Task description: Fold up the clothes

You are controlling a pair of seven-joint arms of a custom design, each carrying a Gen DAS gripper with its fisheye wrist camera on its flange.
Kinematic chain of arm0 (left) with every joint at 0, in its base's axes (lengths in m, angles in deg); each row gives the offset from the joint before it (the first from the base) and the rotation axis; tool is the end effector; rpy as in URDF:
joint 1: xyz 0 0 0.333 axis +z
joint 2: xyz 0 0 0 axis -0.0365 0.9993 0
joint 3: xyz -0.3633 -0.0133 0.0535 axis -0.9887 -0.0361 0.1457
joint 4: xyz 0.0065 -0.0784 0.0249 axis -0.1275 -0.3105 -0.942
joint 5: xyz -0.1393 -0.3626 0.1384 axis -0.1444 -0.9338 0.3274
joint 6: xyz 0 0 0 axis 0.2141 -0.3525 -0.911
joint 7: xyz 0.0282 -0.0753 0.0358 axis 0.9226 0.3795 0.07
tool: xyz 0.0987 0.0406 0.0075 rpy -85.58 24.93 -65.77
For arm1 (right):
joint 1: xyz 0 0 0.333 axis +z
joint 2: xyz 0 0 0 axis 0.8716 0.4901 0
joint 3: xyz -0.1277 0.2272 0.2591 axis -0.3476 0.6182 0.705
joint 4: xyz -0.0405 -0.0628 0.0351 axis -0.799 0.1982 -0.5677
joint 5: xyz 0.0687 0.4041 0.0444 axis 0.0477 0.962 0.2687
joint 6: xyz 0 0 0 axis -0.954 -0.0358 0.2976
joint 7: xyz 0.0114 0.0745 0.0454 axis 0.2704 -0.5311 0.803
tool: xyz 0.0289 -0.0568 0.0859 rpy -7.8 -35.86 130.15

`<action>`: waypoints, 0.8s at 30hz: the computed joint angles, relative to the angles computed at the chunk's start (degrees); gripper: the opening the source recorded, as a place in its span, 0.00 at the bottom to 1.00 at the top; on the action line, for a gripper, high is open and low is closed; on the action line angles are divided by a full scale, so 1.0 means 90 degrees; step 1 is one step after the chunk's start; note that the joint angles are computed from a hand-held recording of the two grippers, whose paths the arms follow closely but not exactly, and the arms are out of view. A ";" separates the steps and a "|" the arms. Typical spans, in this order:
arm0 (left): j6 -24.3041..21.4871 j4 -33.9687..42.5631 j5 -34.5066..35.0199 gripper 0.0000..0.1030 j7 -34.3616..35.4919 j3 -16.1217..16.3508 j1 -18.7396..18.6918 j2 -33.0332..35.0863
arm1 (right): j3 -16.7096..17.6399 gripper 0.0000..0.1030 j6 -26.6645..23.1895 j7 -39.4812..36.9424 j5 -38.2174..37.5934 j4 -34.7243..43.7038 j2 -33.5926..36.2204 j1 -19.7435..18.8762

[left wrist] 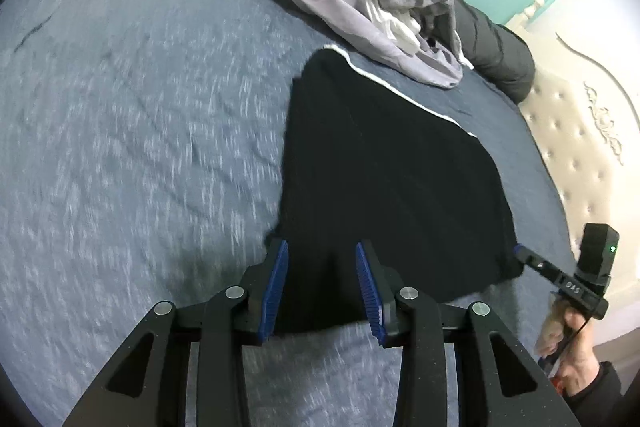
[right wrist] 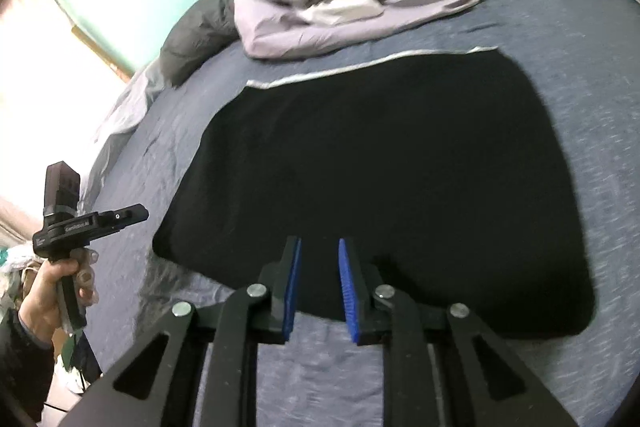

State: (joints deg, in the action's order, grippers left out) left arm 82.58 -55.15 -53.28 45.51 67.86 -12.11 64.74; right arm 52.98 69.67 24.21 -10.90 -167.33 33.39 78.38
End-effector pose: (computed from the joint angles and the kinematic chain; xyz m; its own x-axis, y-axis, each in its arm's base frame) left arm 0.4864 -0.1221 0.5590 -0.0497 -0.8932 0.4470 -0.8947 -0.1591 -0.4175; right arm 0.5090 0.1560 0.5532 0.3345 -0.8306 -0.4452 -0.8601 -0.0760 -0.5044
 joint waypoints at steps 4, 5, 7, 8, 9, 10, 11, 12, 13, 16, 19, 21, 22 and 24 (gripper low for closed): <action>0.0031 -0.0313 0.0040 0.39 -0.0044 -0.0037 -0.0059 -0.0257 | 0.0220 0.17 0.0106 0.0447 -0.0305 0.0006 0.0143 0.0079; 0.0055 -0.0370 0.0032 0.39 -0.0018 -0.0034 -0.0093 -0.0300 | 0.0259 0.17 0.0142 0.0564 -0.0394 0.0001 0.0187 0.0097; 0.0104 -0.0478 0.0028 0.39 0.0024 -0.0032 -0.0157 -0.0379 | 0.0321 0.17 0.0224 0.0779 -0.0590 -0.0030 0.0271 0.0120; 0.0134 -0.0522 0.0048 0.39 0.0032 -0.0038 -0.0179 -0.0409 | 0.0359 0.16 0.0282 0.0909 -0.0757 -0.0057 0.0307 0.0120; 0.0165 -0.0565 0.0068 0.39 0.0038 -0.0044 -0.0201 -0.0439 | 0.0394 0.13 0.0338 0.1044 -0.0929 -0.0083 0.0343 0.0121; 0.0201 -0.0607 0.0092 0.39 0.0037 -0.0053 -0.0223 -0.0467 | 0.0427 0.12 0.0391 0.1184 -0.1106 -0.0107 0.0380 0.0124; 0.0250 -0.0647 0.0103 0.39 0.0029 -0.0058 -0.0246 -0.0491 | 0.0450 0.11 0.0436 0.1305 -0.1241 -0.0144 0.0403 0.0132; 0.0305 -0.0689 0.0085 0.39 0.0026 -0.0052 -0.0276 -0.0513 | 0.0453 0.10 0.0470 0.1379 -0.1277 -0.0207 0.0393 0.0154; 0.0359 -0.0729 0.0069 0.39 0.0021 -0.0045 -0.0306 -0.0534 | 0.0453 0.10 0.0513 0.1440 -0.1304 -0.0268 0.0385 0.0175; 0.0634 -0.0890 -0.0005 0.39 -0.0015 -0.0057 -0.0415 -0.0638 | 0.0481 0.09 0.0727 0.1625 -0.1417 -0.0463 0.0316 0.0239; 0.0961 -0.1074 0.0034 0.39 -0.0143 -0.0123 -0.0510 -0.0731 | 0.0497 0.09 0.0674 0.1844 -0.1740 -0.0506 0.0263 0.0263; 0.1073 -0.1131 0.0013 0.39 -0.0227 -0.0102 -0.0612 -0.0724 | 0.0477 0.08 0.0523 0.1954 -0.1898 -0.0452 0.0247 0.0268; 0.1123 -0.1170 0.0013 0.39 -0.0259 -0.0098 -0.0656 -0.0724 | 0.0463 0.08 0.0408 0.1999 -0.1963 -0.0390 0.0243 0.0265; 0.1236 -0.1257 -0.0004 0.39 -0.0282 -0.0075 -0.0748 -0.0743 | 0.0445 0.08 0.0384 0.2006 -0.2028 -0.0306 0.0224 0.0267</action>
